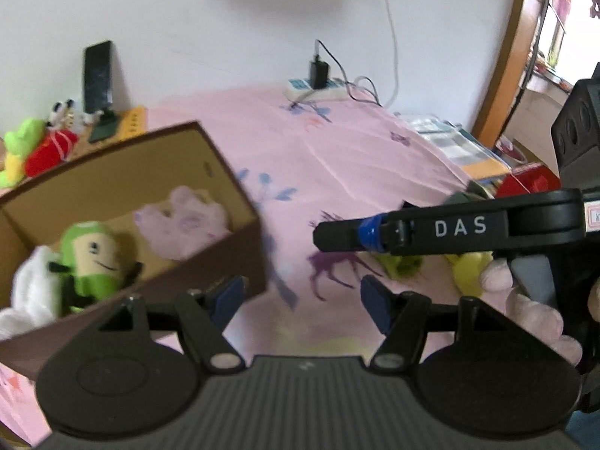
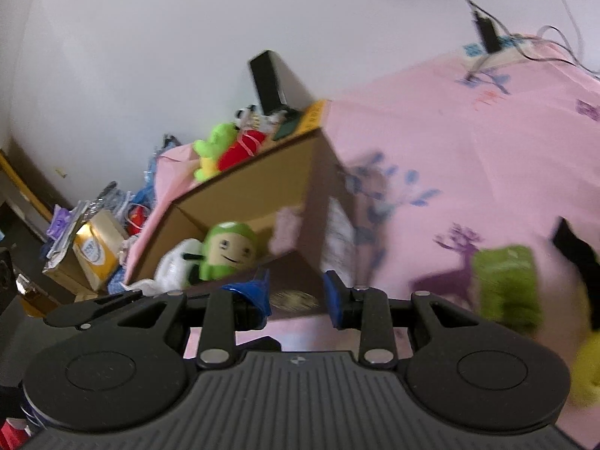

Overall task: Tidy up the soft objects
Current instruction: 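Move the right gripper back to the pile toward the green knit cloth, then grasp the green knit cloth with the right gripper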

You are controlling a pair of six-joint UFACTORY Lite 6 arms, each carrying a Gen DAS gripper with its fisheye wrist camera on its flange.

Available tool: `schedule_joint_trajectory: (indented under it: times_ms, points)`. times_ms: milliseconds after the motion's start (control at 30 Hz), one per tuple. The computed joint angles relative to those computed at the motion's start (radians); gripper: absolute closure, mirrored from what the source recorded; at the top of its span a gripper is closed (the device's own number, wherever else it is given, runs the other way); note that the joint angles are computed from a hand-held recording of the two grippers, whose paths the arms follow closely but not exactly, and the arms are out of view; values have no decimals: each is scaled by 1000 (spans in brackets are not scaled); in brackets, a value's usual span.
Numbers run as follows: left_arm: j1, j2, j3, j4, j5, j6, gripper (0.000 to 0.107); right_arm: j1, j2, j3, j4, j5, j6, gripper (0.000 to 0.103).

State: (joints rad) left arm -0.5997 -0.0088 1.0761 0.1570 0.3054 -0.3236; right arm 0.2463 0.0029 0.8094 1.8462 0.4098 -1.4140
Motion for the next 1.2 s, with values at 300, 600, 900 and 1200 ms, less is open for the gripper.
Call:
schedule_joint_trajectory:
  times_ms: [300, 600, 900, 1200]
  points:
    - [-144, 233, 167, 115, -1, -190, 39, -229, -82, -148, -145, 75, 33, 89]
    - [-179, 540, 484, 37, 56, -172, 39, -418, 6, -136, -223, 142, 17, 89]
    - [-194, 785, 803, 58, 165, -218, 44, -470, 199, 24, -299, 173, 77, 88]
    - [-170, 926, 987, -73, 240, -109, 79, -447, 375, 189, -403, 196, 178, 88]
